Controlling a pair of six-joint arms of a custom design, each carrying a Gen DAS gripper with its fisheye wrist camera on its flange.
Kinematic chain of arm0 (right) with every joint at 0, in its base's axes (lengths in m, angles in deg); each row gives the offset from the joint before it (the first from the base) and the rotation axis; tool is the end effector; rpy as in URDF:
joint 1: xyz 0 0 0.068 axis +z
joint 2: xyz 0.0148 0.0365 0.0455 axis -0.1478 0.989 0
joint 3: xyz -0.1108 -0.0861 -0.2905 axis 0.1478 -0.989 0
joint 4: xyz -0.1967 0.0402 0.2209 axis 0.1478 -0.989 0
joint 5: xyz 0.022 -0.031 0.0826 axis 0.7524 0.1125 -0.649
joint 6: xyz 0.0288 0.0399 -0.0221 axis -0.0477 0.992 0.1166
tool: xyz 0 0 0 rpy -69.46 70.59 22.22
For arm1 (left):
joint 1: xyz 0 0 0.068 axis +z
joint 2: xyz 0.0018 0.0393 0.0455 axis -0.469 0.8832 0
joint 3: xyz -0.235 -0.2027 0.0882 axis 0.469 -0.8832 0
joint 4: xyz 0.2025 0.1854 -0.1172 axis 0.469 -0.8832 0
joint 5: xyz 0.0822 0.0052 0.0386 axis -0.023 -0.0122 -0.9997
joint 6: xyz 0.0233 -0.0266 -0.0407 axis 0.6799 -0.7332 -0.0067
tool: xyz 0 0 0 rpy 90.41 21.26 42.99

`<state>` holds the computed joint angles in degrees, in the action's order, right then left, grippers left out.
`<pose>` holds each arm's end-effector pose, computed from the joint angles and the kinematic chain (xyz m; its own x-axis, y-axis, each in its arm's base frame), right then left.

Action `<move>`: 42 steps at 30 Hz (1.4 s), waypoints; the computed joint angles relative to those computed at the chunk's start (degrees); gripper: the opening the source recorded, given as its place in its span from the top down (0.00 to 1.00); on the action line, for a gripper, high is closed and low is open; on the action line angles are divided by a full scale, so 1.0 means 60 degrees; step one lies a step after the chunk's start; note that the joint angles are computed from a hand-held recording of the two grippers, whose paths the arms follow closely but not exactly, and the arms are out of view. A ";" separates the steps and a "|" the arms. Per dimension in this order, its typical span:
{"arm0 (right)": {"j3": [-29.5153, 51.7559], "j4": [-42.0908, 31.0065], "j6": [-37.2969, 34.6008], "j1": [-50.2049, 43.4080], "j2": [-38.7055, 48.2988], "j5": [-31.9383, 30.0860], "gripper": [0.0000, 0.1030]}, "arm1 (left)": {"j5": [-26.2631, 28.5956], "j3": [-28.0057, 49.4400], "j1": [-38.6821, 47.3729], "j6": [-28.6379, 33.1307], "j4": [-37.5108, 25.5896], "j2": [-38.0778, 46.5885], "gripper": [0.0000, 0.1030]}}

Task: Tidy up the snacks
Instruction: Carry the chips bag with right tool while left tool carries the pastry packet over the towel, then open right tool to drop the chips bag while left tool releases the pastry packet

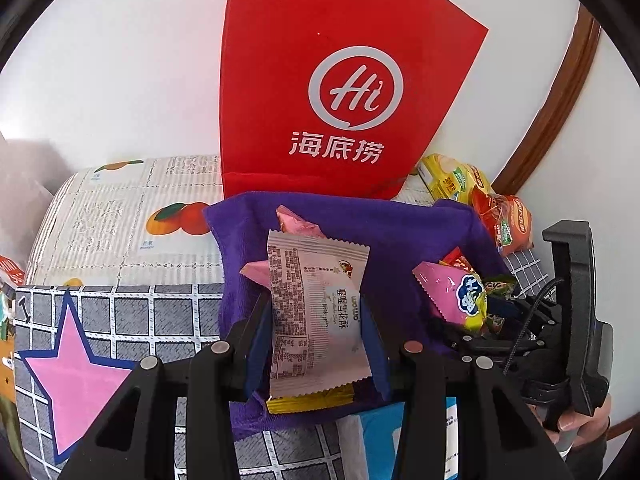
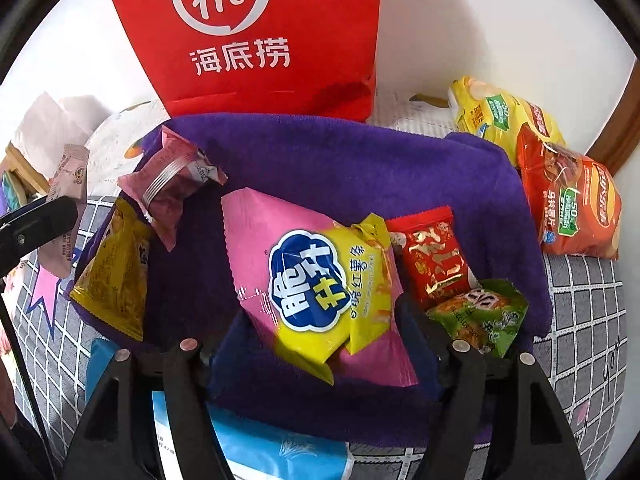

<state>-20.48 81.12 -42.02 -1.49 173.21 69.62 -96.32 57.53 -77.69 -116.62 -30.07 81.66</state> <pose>0.2845 0.0422 0.0601 -0.8278 -0.2915 -0.4793 -0.3759 0.9224 0.0883 0.2157 -0.2348 0.1216 -0.7880 -0.1152 -0.6048 0.0124 0.9792 -0.2026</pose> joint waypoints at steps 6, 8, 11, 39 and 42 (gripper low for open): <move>-0.0279 -0.0331 -0.0246 -0.0183 -0.0575 -0.0313 0.29 | 0.0031 0.0137 -0.0101 -0.0050 -0.0151 0.0052 0.60; -0.0421 -0.0404 -0.0329 -0.0210 -0.0844 -0.0368 0.29 | -0.0010 0.0226 -0.0180 -0.0101 -0.0258 0.0094 0.60; -0.0671 -0.0476 -0.0380 -0.0352 -0.1347 -0.0617 0.29 | -0.0090 0.0344 -0.0314 -0.0131 -0.0411 0.0131 0.60; -0.2417 -0.0258 -0.2597 -0.4932 -0.3345 -0.2573 0.29 | 0.0593 0.2141 -0.0239 -0.0003 -0.0462 0.2300 0.60; -0.2383 -0.0510 -0.2650 -0.5116 -0.3453 -0.2796 0.29 | 0.0633 0.2142 -0.0163 -0.0061 -0.0454 0.2385 0.59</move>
